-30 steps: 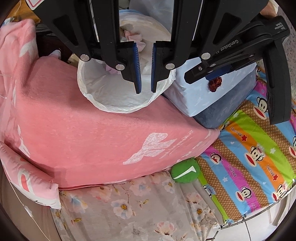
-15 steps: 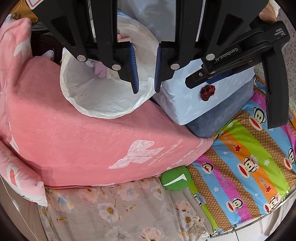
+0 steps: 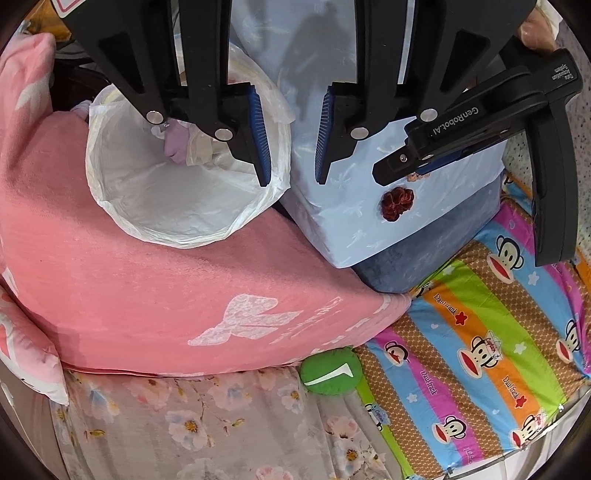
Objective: Organize soft objects
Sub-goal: 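Move both tools back toward the two scrunchies on the sheet, then close the left tool on the tan scrunchie while the right grasps the dark red scrunchie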
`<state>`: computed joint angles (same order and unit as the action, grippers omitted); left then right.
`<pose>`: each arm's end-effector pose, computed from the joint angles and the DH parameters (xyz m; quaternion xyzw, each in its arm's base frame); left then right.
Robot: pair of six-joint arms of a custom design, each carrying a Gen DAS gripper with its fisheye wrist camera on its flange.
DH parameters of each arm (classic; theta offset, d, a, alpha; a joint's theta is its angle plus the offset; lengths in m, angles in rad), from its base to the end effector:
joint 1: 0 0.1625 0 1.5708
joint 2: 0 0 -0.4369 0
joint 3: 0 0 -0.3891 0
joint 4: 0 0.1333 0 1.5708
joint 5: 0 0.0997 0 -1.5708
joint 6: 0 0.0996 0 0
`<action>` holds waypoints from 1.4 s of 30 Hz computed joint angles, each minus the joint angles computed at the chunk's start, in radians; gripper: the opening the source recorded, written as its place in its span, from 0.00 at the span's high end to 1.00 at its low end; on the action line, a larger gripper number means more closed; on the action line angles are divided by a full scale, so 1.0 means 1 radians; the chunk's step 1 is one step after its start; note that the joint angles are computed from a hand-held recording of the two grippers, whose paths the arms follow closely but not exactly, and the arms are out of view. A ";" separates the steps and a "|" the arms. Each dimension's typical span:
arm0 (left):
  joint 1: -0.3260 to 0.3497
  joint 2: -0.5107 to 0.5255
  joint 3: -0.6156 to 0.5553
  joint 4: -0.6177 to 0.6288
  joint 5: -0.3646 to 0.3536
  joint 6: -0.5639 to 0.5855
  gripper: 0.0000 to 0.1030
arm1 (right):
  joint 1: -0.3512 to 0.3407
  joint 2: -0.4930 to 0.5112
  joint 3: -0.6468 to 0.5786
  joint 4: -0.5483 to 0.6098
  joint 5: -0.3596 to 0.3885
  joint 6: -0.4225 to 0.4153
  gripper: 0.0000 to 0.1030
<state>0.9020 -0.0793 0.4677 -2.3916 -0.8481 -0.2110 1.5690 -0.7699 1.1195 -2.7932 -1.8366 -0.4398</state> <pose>-0.4126 -0.8433 0.0237 0.1334 0.9070 -0.3286 0.2270 0.1057 -0.8171 0.3480 0.1405 -0.8890 0.3825 0.2089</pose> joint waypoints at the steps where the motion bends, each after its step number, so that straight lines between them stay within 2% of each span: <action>1: 0.001 -0.007 0.013 -0.007 0.002 -0.003 0.40 | 0.003 0.003 0.000 0.002 -0.001 -0.003 0.74; 13: 0.024 -0.117 0.206 -0.102 0.041 -0.046 0.40 | 0.034 0.053 -0.032 0.041 -0.014 -0.021 0.71; 18: 0.039 -0.163 0.284 -0.130 0.063 -0.081 0.40 | 0.049 0.077 -0.047 0.060 -0.026 -0.031 0.64; 23: 0.050 -0.198 0.341 -0.149 0.100 -0.100 0.40 | 0.065 0.108 -0.068 0.082 -0.040 -0.046 0.63; 27: 0.062 -0.224 0.382 -0.160 0.144 -0.111 0.35 | 0.079 0.142 -0.102 0.103 -0.050 -0.057 0.57; 36: 0.109 -0.263 0.407 -0.128 0.188 -0.173 0.32 | 0.101 0.248 -0.237 0.192 -0.064 -0.059 0.57; 42: 0.143 -0.247 0.346 -0.063 0.183 -0.206 0.32 | 0.110 0.354 -0.401 0.279 -0.076 -0.059 0.57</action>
<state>1.0450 -0.3260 0.8139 -2.4549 -0.6650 -0.4171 1.6794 -0.4159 0.7189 -2.5142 -1.9126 -0.4983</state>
